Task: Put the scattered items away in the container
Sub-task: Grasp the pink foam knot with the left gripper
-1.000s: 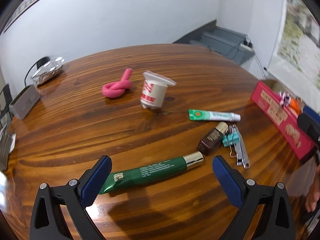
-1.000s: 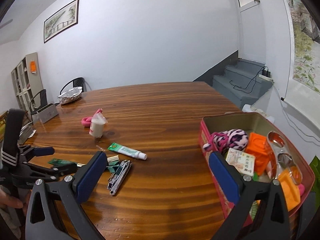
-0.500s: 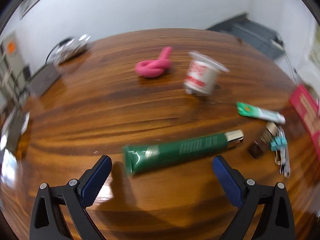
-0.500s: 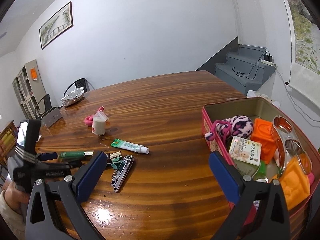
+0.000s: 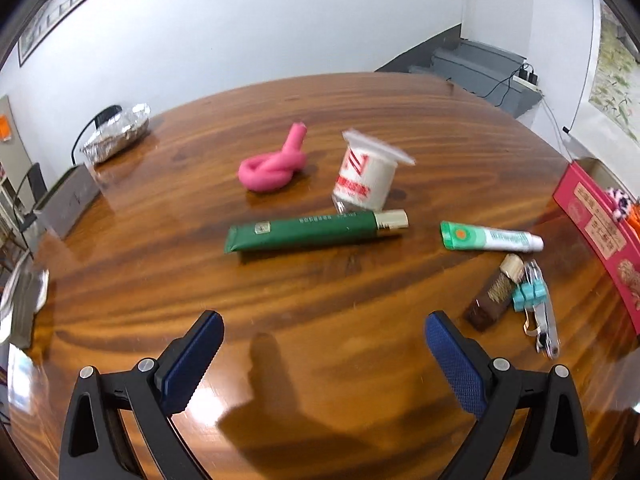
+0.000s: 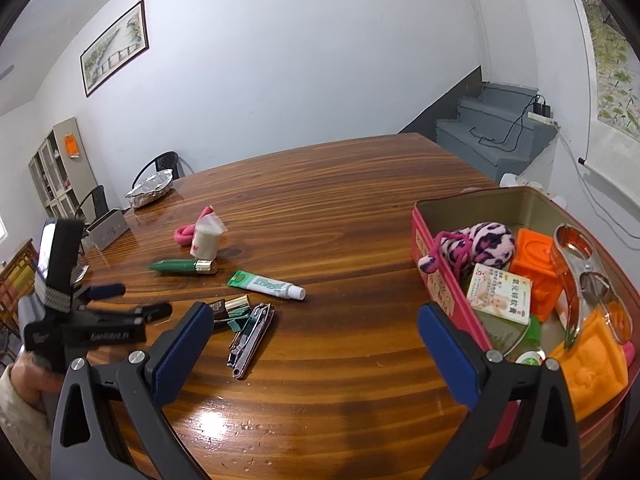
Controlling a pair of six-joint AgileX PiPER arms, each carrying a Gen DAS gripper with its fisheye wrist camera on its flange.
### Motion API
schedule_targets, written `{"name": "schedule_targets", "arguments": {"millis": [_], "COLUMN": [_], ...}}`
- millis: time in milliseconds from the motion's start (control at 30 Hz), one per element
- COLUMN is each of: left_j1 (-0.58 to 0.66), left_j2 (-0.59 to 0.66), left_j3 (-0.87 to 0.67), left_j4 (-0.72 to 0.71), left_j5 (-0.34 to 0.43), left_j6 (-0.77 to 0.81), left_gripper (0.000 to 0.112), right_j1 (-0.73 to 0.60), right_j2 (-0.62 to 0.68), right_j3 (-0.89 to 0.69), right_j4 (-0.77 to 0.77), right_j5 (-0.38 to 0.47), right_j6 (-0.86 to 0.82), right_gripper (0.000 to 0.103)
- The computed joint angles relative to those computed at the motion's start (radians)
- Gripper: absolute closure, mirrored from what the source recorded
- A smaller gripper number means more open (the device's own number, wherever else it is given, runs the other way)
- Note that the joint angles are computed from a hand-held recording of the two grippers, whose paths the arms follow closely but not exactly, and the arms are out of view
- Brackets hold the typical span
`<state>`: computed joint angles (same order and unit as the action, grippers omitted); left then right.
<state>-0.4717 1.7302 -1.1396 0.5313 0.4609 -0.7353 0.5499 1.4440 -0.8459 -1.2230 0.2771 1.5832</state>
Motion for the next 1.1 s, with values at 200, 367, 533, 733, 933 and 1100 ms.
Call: {"name": "schedule_targets", "arguments": {"millis": [200, 367, 533, 733, 933, 1100], "left_j1": [0.059, 0.065, 0.113, 0.189, 0.228, 0.232], "left_j2": [0.06, 0.06, 0.052, 0.099, 0.243, 0.383], "left_j3": [-0.101, -0.112, -0.114, -0.185, -0.381, -0.597], "left_j4": [-0.195, -0.192, -0.205, -0.219, -0.343, -0.394], "left_j5": [-0.011, -0.013, -0.024, -0.043, 0.034, 0.156], "left_j6": [0.145, 0.138, 0.146, 0.169, 0.345, 0.433], "left_gripper": [0.01, 0.01, 0.01, 0.01, 0.01, 0.01], "right_j1": [-0.008, -0.005, -0.038, -0.013, 0.0, -0.005], "right_j2": [0.0, 0.018, 0.053, 0.062, 0.064, 0.077], "right_j3": [0.003, -0.01, -0.037, -0.044, -0.051, -0.065], "right_j4": [0.055, 0.099, 0.359, 0.279, 0.253, 0.371], "right_j5": [-0.03, -0.028, -0.074, -0.048, -0.035, -0.047], "right_j6": [-0.05, -0.097, -0.339, -0.247, -0.24, -0.362], "right_gripper": [0.001, 0.001, 0.001, 0.001, 0.001, 0.001]}}
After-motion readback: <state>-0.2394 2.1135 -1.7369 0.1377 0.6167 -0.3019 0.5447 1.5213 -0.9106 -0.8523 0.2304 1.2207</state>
